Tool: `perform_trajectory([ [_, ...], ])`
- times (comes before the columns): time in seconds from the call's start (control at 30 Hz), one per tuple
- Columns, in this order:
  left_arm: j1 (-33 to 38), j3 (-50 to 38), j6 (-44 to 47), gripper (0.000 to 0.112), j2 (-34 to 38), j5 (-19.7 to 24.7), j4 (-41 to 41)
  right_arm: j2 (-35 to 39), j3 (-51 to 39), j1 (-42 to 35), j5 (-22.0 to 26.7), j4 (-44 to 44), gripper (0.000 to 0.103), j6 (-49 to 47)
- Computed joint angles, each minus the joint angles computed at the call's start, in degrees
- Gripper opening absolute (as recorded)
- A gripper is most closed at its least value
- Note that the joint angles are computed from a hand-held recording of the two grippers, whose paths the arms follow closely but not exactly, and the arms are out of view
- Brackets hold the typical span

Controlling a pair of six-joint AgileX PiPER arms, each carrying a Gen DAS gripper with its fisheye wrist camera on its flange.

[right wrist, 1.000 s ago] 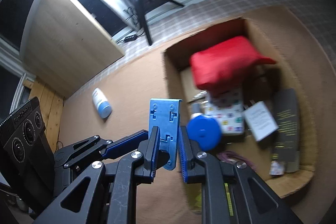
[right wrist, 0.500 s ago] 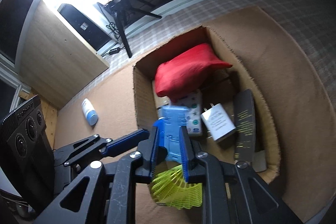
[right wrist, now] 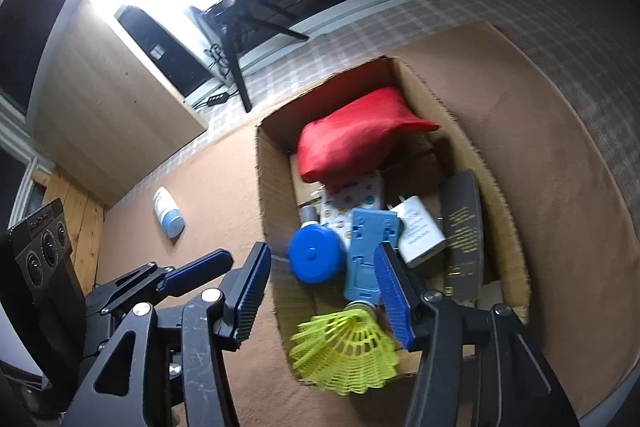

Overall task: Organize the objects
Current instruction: 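Open the right gripper to drop the phone stand into the box, then move the right gripper down to the white AQUA sunscreen tube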

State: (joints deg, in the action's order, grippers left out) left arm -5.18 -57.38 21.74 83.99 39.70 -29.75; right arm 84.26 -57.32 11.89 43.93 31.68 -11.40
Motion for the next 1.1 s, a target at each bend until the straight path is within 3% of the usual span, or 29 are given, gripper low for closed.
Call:
perform_trajectory([
  [0.07,2.74,1.79,0.37,0.055,-2.19,0.43,-0.24,0.25,-0.43,2.34,-0.67,-1.20,0.052,1.61],
  [0.27,14.14,3.74,3.33,0.060,-6.74,4.61,-1.29,2.56,-4.06,8.76,-1.31,-3.31,0.052,4.45],
  [0.47,28.66,1.01,9.14,0.062,-6.29,10.38,-2.60,6.71,-11.51,14.77,0.03,-5.15,0.052,6.86],
  [0.73,43.85,-11.35,14.21,0.062,1.15,16.95,-1.90,16.71,-28.41,21.85,4.66,-8.85,0.052,11.57],
  [0.93,49.74,-21.47,16.12,0.063,9.05,19.60,-2.82,28.29,-45.51,25.41,10.38,-9.45,0.058,14.25],
  [1.1,51.85,-24.17,17.35,0.077,14.73,20.24,-4.79,39.08,-58.93,27.30,15.01,-8.94,0.058,16.62],
])
